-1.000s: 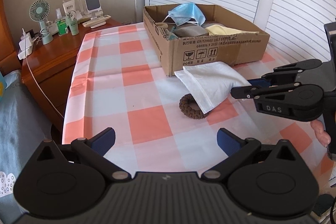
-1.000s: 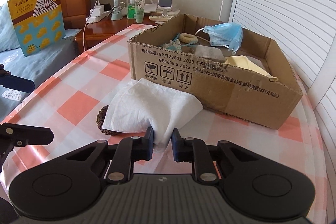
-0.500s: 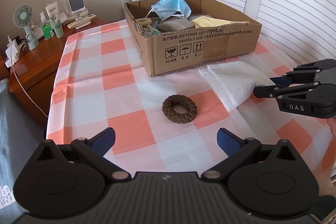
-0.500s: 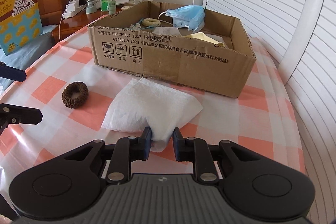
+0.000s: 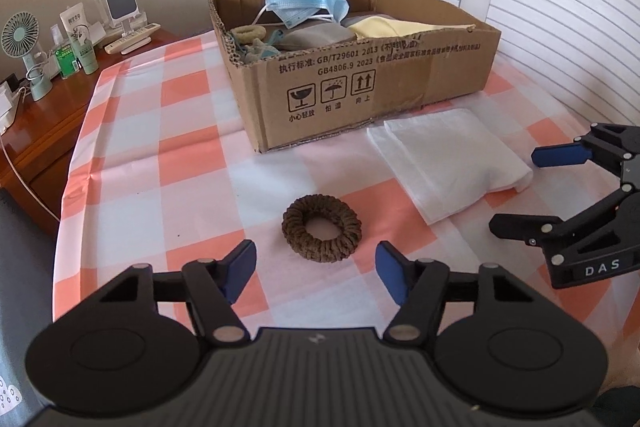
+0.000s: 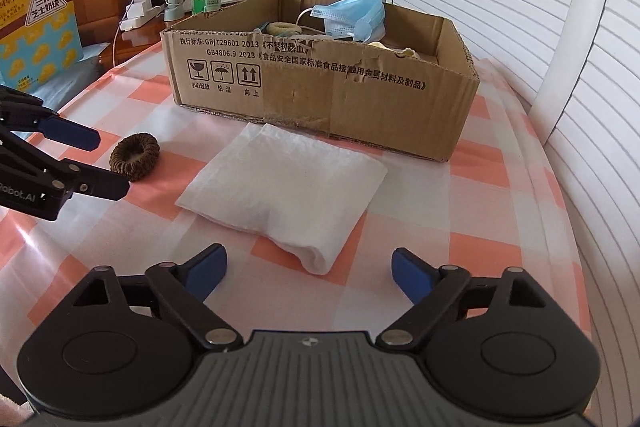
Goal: Organize soft objects
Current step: 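Close the left gripper on the brown scrunchie while the right gripper reopens by the towel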
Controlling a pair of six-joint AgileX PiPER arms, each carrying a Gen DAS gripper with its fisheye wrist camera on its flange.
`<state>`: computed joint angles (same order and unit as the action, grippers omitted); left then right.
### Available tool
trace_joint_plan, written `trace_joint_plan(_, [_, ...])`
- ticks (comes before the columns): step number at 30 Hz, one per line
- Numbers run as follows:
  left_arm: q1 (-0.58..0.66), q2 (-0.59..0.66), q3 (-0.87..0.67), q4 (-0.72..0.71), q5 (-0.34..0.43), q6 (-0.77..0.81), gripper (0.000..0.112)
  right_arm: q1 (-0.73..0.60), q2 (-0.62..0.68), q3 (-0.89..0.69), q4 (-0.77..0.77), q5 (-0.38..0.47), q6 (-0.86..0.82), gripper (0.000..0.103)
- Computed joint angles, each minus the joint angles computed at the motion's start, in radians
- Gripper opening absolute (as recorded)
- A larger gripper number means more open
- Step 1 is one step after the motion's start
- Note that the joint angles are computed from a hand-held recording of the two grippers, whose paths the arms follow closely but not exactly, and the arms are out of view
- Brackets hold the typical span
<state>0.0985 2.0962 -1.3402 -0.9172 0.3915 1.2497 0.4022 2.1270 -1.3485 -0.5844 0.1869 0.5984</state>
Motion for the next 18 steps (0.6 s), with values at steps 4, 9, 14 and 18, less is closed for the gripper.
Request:
trace_joint_plan(4, [-0.008, 0.035, -0.038, 0.015, 0.018, -0.017, 0.056, -0.012, -0.002, 0.018, 0.109, -0.023, -0.105, 0.103])
trace_joint_plan(9, [-0.017, 0.058, -0.074, 0.017, 0.023, -0.030, 0.053, -0.017, -0.005, 0.033, 0.100, -0.047, -0.101, 0.103])
trace_joint_plan(14, [-0.028, 0.066, -0.107, 0.084, 0.037, -0.106, 0.040, -0.017, -0.008, 0.053, -0.017, -0.073, 0.015, 0.103])
trace_joint_plan(18, [-0.033, 0.058, -0.095, 0.085, 0.025, -0.117, 0.037, -0.015, -0.011, 0.076, -0.272, -0.098, 0.271, 0.103])
